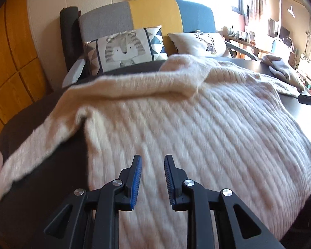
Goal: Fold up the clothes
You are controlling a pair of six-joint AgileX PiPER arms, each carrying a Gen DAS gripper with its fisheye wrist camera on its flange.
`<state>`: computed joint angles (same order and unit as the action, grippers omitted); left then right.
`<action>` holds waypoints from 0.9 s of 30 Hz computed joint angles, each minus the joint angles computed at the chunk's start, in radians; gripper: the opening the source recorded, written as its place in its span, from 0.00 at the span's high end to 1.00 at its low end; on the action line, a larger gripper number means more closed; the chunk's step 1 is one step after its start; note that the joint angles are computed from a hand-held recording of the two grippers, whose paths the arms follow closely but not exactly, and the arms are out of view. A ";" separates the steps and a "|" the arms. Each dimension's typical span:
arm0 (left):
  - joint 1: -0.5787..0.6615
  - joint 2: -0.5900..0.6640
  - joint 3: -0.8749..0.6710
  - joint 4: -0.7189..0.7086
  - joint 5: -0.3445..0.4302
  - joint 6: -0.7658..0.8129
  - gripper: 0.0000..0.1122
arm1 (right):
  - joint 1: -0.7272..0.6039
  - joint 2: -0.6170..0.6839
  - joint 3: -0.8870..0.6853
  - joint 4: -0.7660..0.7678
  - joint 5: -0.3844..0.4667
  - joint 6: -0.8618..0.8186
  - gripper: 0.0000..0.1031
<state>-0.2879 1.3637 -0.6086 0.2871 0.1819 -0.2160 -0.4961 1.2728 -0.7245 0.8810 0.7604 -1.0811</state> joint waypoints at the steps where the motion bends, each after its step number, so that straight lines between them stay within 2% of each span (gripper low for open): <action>1: -0.013 0.040 -0.040 0.061 0.005 -0.059 0.80 | 0.035 0.023 -0.025 0.003 0.004 0.017 0.75; 5: -0.040 0.244 -0.212 0.260 0.046 -0.235 0.80 | 0.182 0.141 -0.133 -0.009 -0.006 0.105 0.75; 6: -0.040 0.287 -0.253 0.272 0.061 -0.242 0.80 | 0.214 0.174 -0.161 -0.012 -0.004 0.124 0.75; 8: -0.036 0.353 -0.324 0.250 0.074 -0.220 0.80 | 0.277 0.259 -0.236 -0.038 0.004 0.174 0.75; 10: -0.028 0.395 -0.392 0.150 0.098 -0.128 0.80 | 0.349 0.333 -0.311 -0.112 -0.019 0.248 0.75; 14: -0.020 0.491 -0.553 0.029 0.184 -0.004 0.80 | 0.455 0.479 -0.482 -0.282 -0.044 0.385 0.75; 16: -0.017 0.534 -0.628 -0.016 0.222 0.042 0.80 | 0.481 0.563 -0.595 -0.342 -0.006 0.441 0.75; 22: 0.011 0.662 -0.880 -0.078 0.296 0.099 0.80 | 0.523 0.811 -0.990 -0.395 0.199 0.536 0.75; 24: 0.025 0.710 -0.967 -0.044 0.316 0.047 0.80 | 0.525 0.885 -1.115 -0.383 0.230 0.573 0.75; 27: 0.063 0.808 -1.128 -0.076 0.382 0.014 0.80 | 0.526 0.995 -1.289 -0.369 0.254 0.648 0.75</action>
<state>-0.2245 2.1718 -1.7362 0.2109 0.5634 -0.2021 0.0297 2.2675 -2.0139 0.5122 1.0147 -0.4326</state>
